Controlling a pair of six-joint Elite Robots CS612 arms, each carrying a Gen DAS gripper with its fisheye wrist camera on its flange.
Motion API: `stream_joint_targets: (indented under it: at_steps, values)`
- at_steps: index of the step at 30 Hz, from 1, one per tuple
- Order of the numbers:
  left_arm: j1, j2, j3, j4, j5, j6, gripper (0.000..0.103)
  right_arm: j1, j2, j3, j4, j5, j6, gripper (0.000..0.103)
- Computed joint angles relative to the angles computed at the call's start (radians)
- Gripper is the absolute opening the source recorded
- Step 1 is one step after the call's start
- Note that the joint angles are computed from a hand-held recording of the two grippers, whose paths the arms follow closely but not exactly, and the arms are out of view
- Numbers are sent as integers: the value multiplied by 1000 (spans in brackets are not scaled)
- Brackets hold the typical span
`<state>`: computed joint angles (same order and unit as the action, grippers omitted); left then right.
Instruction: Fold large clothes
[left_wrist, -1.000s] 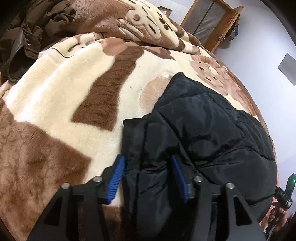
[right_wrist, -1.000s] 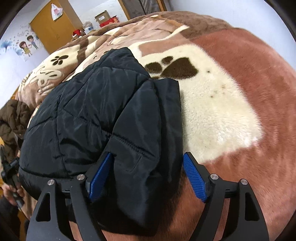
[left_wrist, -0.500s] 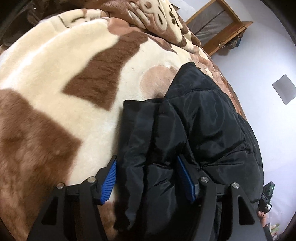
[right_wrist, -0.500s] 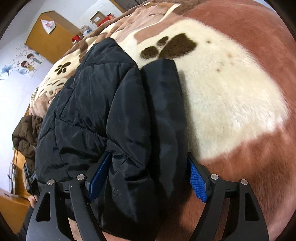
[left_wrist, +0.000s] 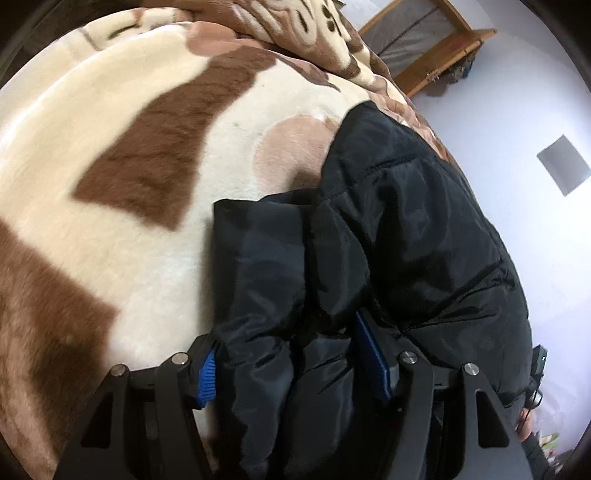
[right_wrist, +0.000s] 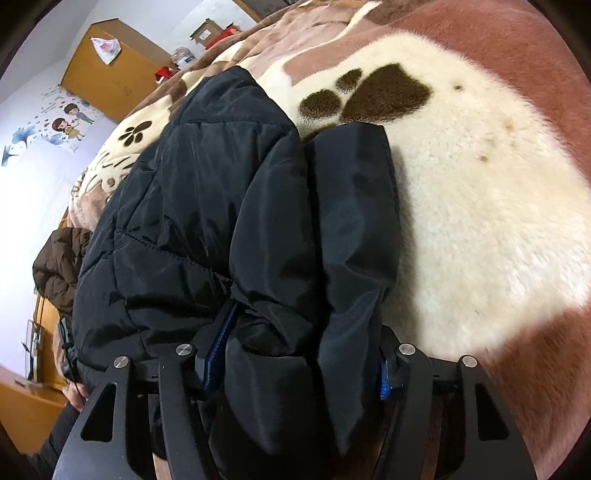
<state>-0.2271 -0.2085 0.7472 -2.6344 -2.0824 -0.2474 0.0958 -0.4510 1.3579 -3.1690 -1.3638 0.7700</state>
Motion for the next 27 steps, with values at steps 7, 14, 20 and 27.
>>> stream_joint_targets:
  at_steps: [7, 14, 20, 27]
  values:
    - [-24, -81, 110, -65, 112, 72, 30, 21, -48, 35, 10, -62, -20, 28]
    - [-20, -220, 323, -308, 99, 83, 26, 50, -131, 124, -111, -119, -65, 23]
    - [-5, -318, 492, -450, 66, 76, 26, 74, -182, 216, -212, -128, -63, 23]
    - [2, -369, 574, -506, 56, 72, 26, 91, -202, 246, -258, -138, -70, 23]
